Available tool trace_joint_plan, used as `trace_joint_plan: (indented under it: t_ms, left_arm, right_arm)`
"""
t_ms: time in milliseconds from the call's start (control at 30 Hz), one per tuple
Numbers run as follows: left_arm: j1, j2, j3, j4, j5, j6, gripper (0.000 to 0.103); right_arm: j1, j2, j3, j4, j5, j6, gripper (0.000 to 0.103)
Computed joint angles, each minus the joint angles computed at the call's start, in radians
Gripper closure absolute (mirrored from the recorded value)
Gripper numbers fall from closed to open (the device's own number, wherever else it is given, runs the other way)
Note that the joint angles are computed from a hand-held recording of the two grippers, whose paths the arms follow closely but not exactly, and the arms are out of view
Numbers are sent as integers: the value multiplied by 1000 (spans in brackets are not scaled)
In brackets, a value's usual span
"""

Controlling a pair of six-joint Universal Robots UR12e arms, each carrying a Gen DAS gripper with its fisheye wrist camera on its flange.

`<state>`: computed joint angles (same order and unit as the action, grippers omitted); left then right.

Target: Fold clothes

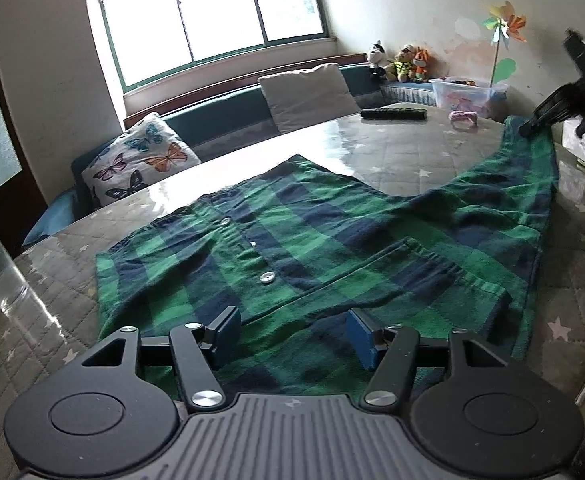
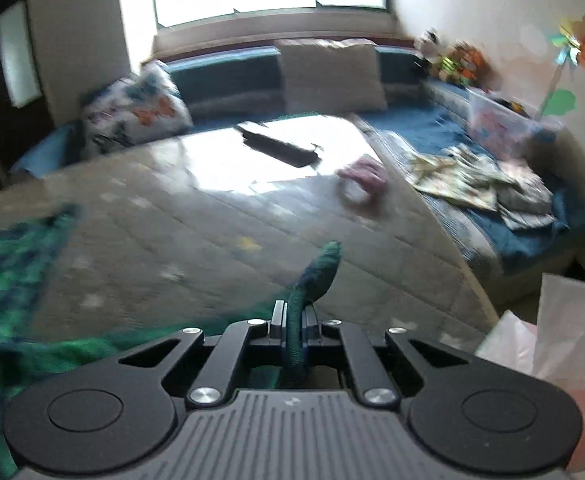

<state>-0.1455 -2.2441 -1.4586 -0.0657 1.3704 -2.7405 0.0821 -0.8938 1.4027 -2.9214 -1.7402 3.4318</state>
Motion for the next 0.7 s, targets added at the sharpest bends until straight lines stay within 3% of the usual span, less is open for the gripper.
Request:
trace_joint_plan:
  t_ms: [200, 400, 567, 700]
  left_arm:
    - [17, 16, -32, 35, 22, -52, 35]
    - [46, 41, -86, 96, 38, -118, 35]
    - [71, 59, -132, 146, 48, -161, 34]
    - [88, 67, -156, 171, 53, -194, 34]
  right_arm:
    - [36, -25, -19, -89, 173, -56, 97]
    - [86, 11, -130, -103, 366, -121, 98]
    - [134, 74, -259, -13, 485, -207, 98]
    - [179, 141, -381, 128, 533, -288, 98]
